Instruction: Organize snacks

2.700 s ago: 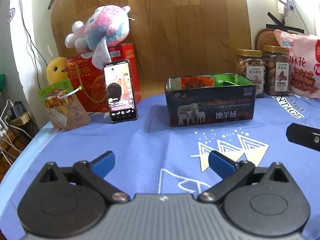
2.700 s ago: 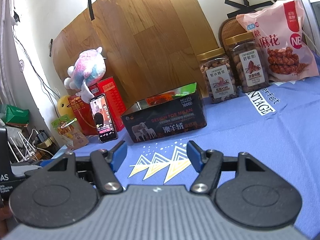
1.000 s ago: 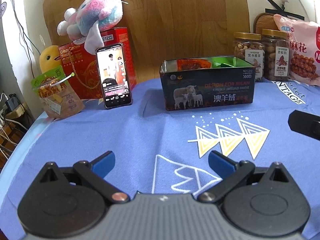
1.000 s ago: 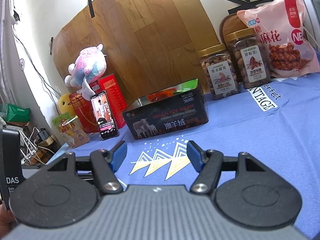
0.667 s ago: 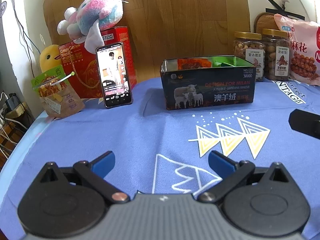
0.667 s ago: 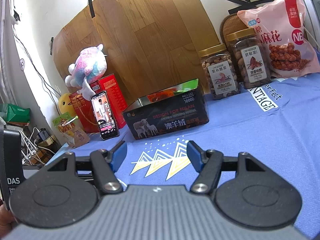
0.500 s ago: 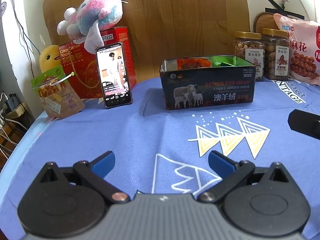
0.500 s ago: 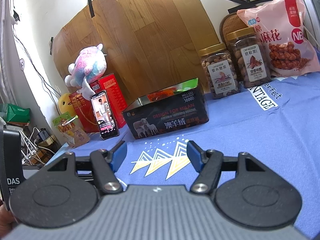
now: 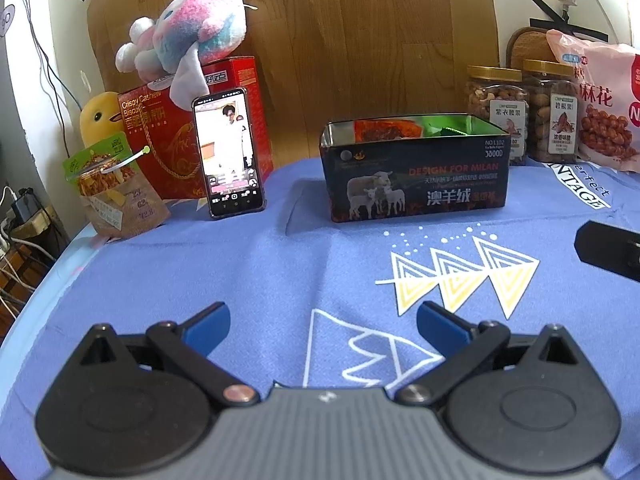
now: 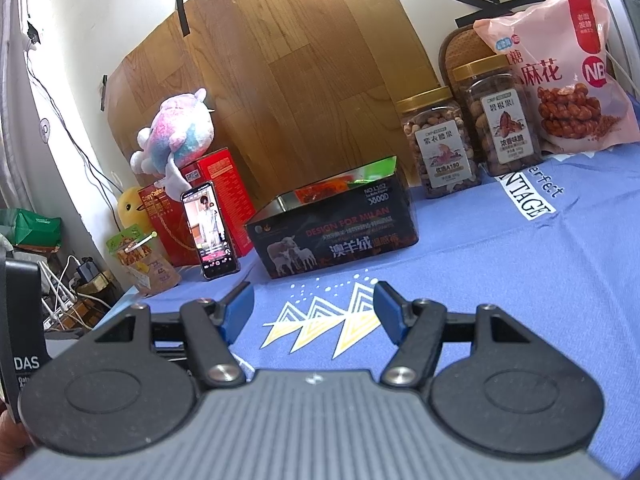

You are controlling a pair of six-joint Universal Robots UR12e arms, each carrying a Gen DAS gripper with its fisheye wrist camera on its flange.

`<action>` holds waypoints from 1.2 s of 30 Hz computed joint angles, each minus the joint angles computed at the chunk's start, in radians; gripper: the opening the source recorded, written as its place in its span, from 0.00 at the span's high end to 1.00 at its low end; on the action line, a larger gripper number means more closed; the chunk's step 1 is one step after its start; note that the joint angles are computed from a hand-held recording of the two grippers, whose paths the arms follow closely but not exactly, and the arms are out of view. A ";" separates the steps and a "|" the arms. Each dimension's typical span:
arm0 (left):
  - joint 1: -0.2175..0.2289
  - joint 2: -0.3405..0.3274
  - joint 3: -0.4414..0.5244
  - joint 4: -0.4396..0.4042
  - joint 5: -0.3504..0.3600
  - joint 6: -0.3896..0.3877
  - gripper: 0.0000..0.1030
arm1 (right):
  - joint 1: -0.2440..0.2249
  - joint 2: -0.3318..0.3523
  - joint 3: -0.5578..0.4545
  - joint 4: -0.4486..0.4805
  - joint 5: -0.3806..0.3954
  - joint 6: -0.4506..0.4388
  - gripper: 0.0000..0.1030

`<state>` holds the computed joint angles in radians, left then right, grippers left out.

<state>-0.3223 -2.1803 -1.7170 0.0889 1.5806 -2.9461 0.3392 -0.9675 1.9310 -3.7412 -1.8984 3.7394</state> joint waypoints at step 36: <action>0.003 0.003 -0.002 -0.004 -0.025 -0.001 0.00 | -0.001 -0.001 0.001 0.000 0.001 0.001 0.34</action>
